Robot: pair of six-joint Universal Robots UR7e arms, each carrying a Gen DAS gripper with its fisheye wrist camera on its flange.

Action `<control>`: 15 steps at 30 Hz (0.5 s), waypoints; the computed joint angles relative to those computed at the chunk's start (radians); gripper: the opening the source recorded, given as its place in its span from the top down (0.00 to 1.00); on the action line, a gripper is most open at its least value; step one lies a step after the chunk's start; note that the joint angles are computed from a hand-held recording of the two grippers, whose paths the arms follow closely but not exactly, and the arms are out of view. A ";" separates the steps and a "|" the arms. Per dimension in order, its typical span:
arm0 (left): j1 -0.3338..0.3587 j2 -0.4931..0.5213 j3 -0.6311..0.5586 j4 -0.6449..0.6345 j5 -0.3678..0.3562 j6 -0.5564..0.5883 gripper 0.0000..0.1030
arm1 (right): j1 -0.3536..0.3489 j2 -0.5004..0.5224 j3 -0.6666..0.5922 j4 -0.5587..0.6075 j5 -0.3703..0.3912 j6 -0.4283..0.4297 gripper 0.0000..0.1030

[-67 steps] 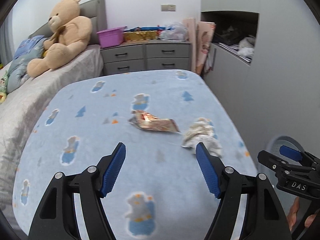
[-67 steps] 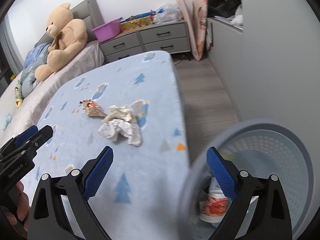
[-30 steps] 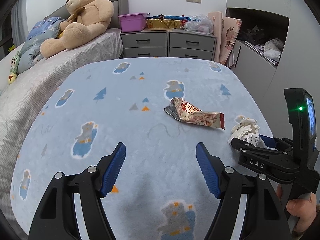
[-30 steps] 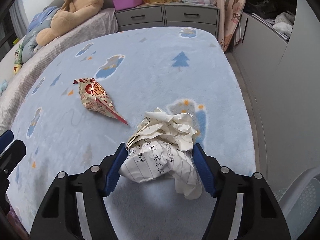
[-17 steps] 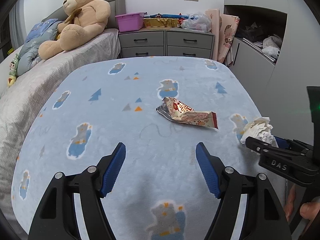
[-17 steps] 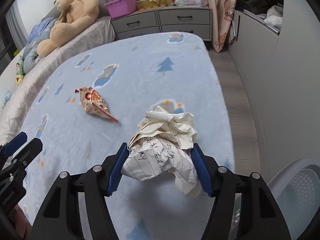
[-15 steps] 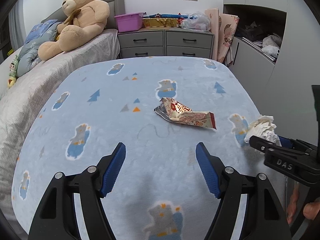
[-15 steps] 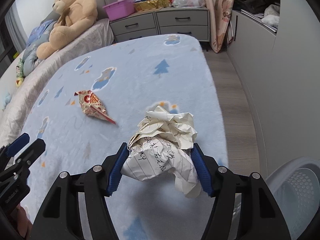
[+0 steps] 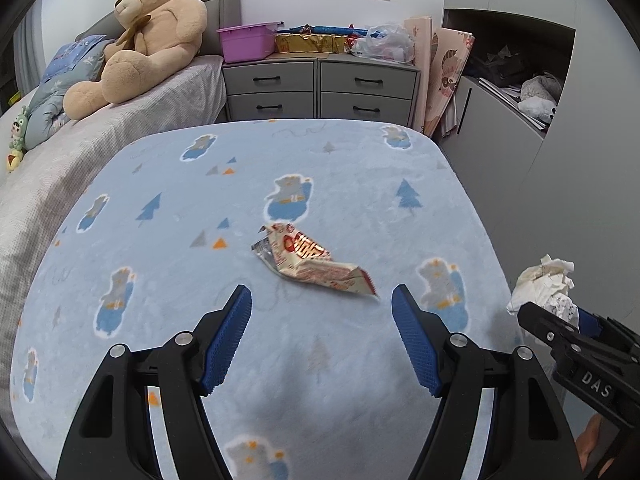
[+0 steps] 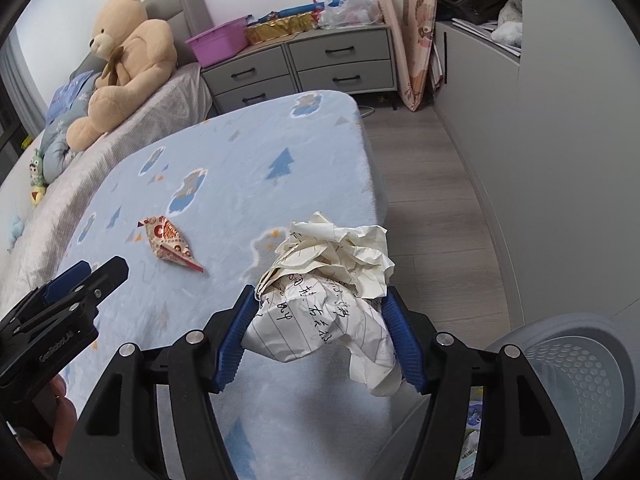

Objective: Collect trash
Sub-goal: 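Grasp the snack wrapper with the left tool while the right tool holds the paper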

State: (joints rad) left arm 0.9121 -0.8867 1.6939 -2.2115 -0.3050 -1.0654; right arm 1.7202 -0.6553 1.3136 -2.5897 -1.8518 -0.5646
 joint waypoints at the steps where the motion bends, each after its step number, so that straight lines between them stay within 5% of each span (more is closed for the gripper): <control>1: 0.004 0.007 -0.010 -0.005 -0.002 0.008 0.32 | -0.002 0.000 -0.004 0.005 0.001 0.005 0.40; 15: 0.038 0.089 -0.080 -0.082 -0.024 0.102 0.32 | -0.020 0.021 -0.079 0.040 0.007 0.062 0.40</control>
